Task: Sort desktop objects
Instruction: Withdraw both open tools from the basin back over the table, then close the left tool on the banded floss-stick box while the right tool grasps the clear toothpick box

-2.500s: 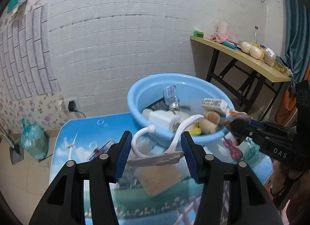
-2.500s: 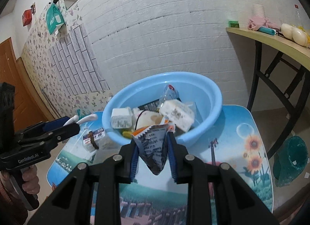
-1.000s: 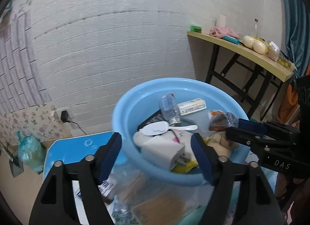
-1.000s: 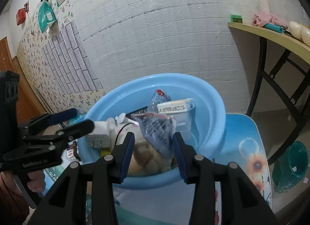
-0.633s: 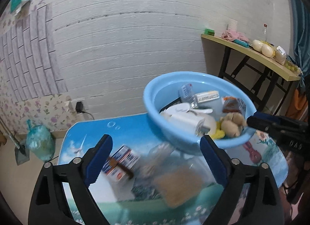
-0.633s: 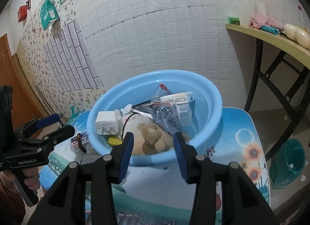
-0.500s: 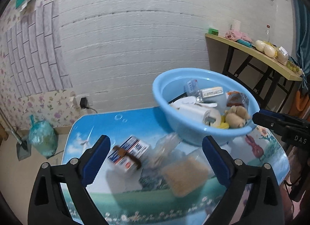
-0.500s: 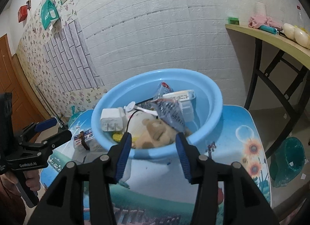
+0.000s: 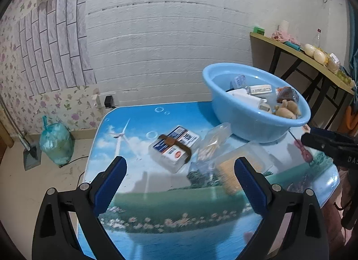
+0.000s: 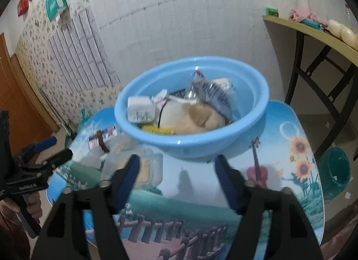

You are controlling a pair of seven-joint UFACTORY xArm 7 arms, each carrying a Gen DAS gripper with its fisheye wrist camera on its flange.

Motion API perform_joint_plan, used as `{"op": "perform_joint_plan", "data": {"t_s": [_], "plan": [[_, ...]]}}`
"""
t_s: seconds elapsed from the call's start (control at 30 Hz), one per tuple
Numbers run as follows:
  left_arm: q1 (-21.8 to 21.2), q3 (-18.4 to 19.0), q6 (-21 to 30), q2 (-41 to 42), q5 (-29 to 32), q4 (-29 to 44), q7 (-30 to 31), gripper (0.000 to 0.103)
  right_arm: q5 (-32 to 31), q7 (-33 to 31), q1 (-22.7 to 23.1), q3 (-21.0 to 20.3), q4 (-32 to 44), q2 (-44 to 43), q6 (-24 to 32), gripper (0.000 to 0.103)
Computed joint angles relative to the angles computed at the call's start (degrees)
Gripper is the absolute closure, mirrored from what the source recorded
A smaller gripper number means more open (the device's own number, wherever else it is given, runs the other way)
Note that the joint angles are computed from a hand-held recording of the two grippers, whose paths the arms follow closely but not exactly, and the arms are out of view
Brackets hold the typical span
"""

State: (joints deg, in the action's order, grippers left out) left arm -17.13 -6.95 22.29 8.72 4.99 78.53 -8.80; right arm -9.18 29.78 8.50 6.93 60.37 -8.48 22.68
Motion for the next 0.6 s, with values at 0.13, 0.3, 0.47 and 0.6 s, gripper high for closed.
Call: {"op": "perform_joint_plan", "data": {"t_s": [0.13, 0.3, 0.47, 0.6], "plan": [[0.85, 0.19, 0.15, -0.21, -0.93, -0.84, 1.19, 0.006, -0.85, 1.16, 0.62, 0.79, 0.59, 1.04, 1.26, 0.024], [1.88, 0.14, 2.22, 1.1, -2.16, 0.45, 5.02, 0.006, 1.71, 0.86, 2.25, 0.65, 2.02, 3.39, 2.48, 0.007], [2.84, -0.15, 3.8, 3.68, -3.81, 3.09, 10.43, 0.006, 3.04, 0.29, 3.92, 0.74, 4.82, 6.94, 3.82, 0.006], [3.47, -0.21, 5.14, 6.48, -5.88, 6.05, 12.89, 0.006, 3.09, 0.55, 5.1, 0.59, 7.48, 9.7, 4.8, 0.005]]}}
